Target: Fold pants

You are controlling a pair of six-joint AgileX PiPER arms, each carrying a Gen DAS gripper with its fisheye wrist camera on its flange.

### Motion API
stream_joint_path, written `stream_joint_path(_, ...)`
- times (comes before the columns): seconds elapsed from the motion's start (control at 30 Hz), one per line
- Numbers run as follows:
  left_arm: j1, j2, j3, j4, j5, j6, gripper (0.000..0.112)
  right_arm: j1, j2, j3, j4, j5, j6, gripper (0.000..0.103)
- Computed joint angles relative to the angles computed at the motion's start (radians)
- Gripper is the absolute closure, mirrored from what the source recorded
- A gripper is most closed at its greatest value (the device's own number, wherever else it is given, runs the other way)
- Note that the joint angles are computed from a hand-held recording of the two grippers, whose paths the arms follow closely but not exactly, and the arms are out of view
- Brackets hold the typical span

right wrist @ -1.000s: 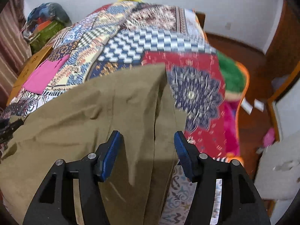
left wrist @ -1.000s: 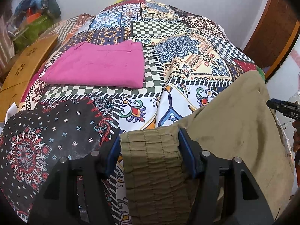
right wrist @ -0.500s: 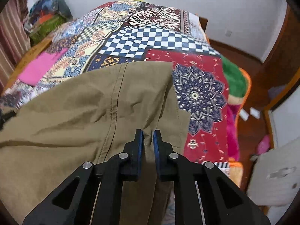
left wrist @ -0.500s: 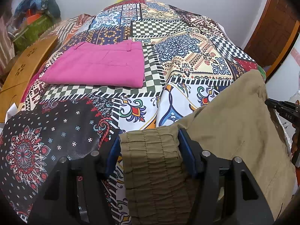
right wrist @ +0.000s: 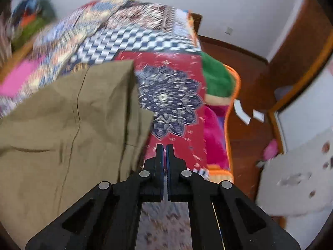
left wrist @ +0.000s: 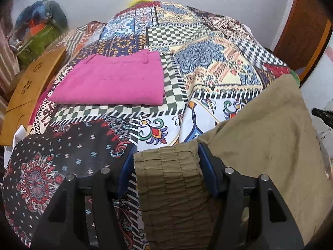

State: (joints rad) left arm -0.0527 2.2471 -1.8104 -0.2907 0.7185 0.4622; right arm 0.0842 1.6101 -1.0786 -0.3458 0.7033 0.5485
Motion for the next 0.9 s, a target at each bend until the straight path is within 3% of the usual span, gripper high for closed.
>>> stream_joint_path(0.07,0.009,-0.024,0.010,-0.011,0.002,-0.006,0.052,-0.013,-0.065,0.018,0.052,0.018,-0.051,0.098)
stream_joint_path(0.2,0.032,-0.121,0.082,-0.057,-0.023,0.018,0.052,0.007,-0.164,0.044,0.127,0.050,-0.118,0.063)
stream_joint_path(0.23,0.039,-0.148,0.101,-0.074,-0.019,0.041,0.052,0.030,-0.187,0.054,0.118,0.055,-0.101,0.058)
stream_joint_path(0.47,0.057,-0.286,0.270,-0.127,-0.025,0.171,0.049,0.122,-0.224,0.147,0.191,-0.008,-0.065,0.058)
stream_joint_path(0.73,0.065,-0.237,0.342,-0.122,-0.007,0.171,0.048,0.130,-0.184,0.230,0.307,-0.076,-0.108,0.058)
stream_joint_path(0.9,0.076,-0.230,0.367,-0.149,-0.042,0.180,0.036,0.074,-0.166,0.258,0.456,-0.122,-0.229,0.055)
